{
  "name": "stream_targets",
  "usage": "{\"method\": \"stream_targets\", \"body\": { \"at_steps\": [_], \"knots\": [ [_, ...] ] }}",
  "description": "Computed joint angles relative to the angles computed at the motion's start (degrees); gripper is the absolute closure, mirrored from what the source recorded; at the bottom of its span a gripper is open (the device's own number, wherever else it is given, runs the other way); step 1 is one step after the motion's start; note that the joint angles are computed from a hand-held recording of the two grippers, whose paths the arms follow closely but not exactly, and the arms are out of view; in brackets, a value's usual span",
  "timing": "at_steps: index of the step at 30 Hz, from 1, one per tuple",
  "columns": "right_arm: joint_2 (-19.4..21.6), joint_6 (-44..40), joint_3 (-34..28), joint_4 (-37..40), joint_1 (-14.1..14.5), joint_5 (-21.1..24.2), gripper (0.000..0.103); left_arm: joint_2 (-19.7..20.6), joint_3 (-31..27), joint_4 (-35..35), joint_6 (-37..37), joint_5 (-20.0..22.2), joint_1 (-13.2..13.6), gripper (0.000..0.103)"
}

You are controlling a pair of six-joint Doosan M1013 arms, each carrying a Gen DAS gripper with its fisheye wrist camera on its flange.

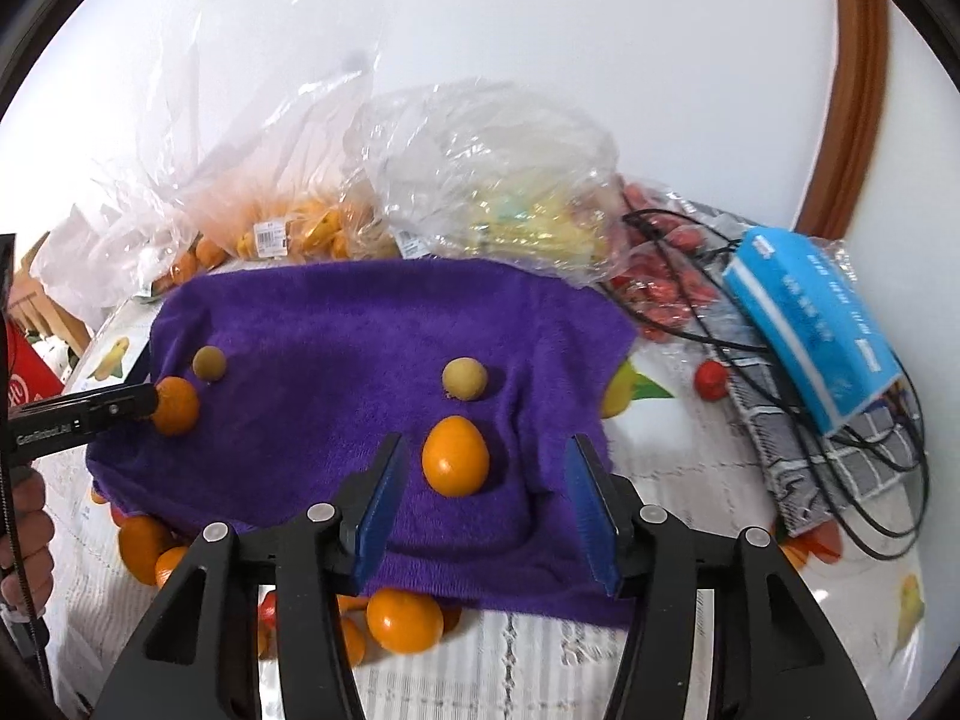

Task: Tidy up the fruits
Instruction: 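Withdraw both open tools from the towel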

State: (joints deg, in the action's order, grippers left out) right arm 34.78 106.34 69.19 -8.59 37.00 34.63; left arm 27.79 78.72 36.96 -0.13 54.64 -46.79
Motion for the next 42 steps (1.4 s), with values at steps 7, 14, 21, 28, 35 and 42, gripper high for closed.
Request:
{"method": "stream_targets", "body": {
  "at_steps": [7, 14, 21, 28, 35, 42],
  "knots": [
    [-3.4, 7.0, 2.7, -7.0, 1.1, 1.2, 0.027, -1.6, -0.6, 4.2, -3.0, 5.2, -3.4, 0.052],
    [-8.7, 11.1, 8.9, -6.9, 0.8, -4.1, 0.019, -2.0, -1.9, 6.7, -4.2, 8.8, -6.2, 0.052],
    [-12.3, 10.5, 13.1, -5.0, 0.6, -6.7, 0.019, -2.4, -2.6, 9.3, -5.2, 10.4, -9.2, 0.054],
    [-15.1, 6.6, 16.5, 2.1, 0.3, -8.3, 0.019, -2.3, -3.3, 11.0, -4.1, 12.3, -11.6, 0.052],
    [-17.3, 12.7, 19.5, -5.6, 1.8, -11.1, 0.019, -2.9, -2.4, 11.4, -4.9, 13.5, -13.1, 0.052],
    [-17.9, 17.7, 21.0, -13.4, 3.4, -12.4, 0.019, -3.7, -0.2, 12.8, -8.5, 15.1, -14.1, 0.052]
  ]
}}
